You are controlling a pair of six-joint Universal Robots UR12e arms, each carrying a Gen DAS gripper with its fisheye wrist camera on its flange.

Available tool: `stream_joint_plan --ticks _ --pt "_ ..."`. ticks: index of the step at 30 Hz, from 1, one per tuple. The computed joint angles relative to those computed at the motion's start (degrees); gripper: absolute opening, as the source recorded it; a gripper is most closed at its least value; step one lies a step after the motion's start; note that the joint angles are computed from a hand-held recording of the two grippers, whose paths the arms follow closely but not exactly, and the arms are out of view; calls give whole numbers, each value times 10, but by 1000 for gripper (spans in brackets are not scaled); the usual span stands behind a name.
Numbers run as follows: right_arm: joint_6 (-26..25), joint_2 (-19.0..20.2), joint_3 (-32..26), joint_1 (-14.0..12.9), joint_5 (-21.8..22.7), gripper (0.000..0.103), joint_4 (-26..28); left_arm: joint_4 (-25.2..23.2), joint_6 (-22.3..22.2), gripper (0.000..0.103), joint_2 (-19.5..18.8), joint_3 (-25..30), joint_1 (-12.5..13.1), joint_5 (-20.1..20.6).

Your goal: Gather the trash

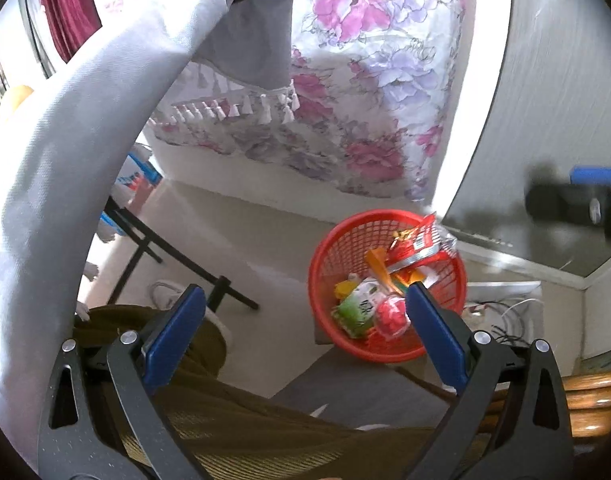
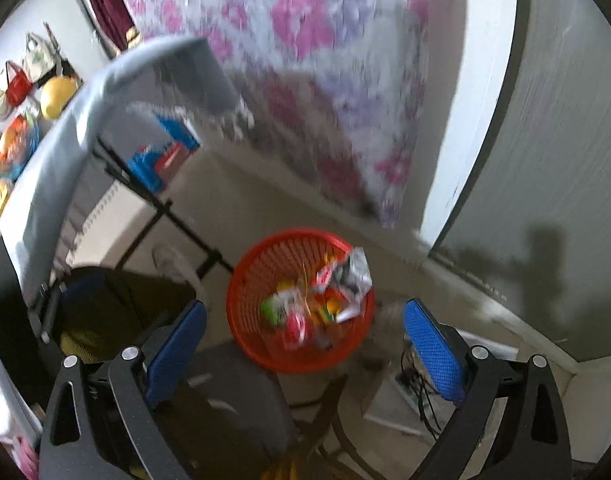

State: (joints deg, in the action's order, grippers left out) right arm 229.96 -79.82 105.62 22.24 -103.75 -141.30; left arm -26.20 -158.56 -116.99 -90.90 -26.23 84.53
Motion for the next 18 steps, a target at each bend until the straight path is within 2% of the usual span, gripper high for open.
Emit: stream_joint_plan --ticks 4,8,13,18 --pt "-22 -5 5 6 -4 97 2 -20 -8 96 -1 4 -1 0" --pt "-40 -13 13 7 21 97 6 -40 -13 96 -3 9 -2 -7" --pt "-80 -6 2 17 12 97 14 -57 -11 96 -8 17 -6 -8" --pt "-70 -6 1 6 46 97 33 -56 0 96 -9 17 -8 -6"
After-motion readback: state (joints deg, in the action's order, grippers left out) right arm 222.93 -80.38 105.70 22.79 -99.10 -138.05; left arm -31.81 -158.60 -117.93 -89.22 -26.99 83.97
